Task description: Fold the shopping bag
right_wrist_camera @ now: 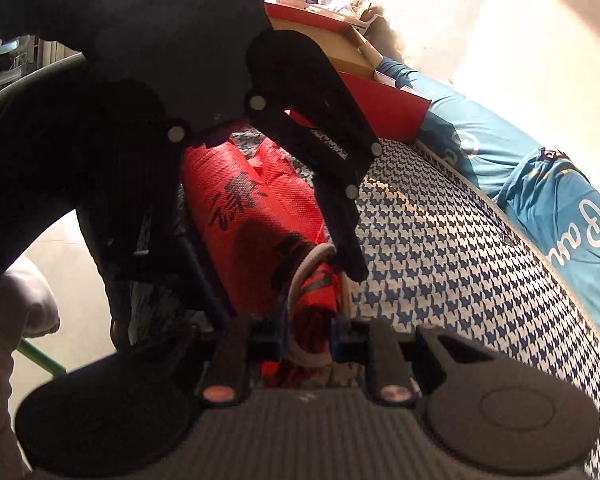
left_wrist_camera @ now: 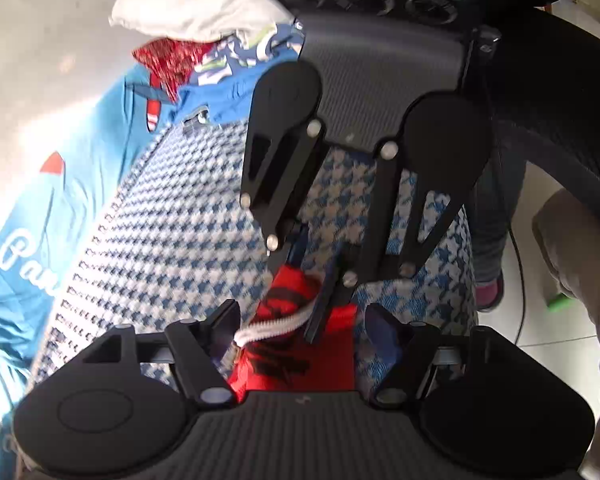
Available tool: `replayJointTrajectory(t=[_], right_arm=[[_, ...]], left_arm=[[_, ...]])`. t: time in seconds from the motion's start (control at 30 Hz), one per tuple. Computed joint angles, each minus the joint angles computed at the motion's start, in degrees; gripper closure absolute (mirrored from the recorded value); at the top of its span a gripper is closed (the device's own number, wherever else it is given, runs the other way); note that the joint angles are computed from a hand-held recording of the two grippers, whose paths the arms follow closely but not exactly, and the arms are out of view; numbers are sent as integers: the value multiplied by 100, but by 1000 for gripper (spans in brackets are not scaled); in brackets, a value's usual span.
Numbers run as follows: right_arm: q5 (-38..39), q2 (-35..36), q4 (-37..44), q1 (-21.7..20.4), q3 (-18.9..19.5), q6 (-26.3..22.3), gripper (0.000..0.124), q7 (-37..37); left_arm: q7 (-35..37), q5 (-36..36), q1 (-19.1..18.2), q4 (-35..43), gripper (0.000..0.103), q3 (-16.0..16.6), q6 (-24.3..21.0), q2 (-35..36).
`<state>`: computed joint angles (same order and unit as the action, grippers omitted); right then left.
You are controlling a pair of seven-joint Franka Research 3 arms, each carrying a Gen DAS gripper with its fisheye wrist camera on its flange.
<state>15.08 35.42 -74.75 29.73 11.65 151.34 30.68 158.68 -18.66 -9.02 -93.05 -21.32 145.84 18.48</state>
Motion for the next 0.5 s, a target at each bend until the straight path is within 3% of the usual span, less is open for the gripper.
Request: replayJointTrajectory(t=[0.13, 0.2, 0.3, 0.5], right_arm=[[-102, -74, -166, 20, 0, 107, 106, -223], [-105, -121, -275, -10, 45, 216, 106, -397], [-68, -236, -507, -51, 119, 389, 106, -664], [35, -269, -498, -70, 130, 243, 106, -701]], left_arm=[[-85, 194, -35, 174, 34, 59, -410, 107], [-304, 493, -167, 344, 40, 156, -575, 195], [-399, 962, -277, 65, 40, 249, -267, 111], [-852, 543, -93, -107, 40, 120, -70, 103]])
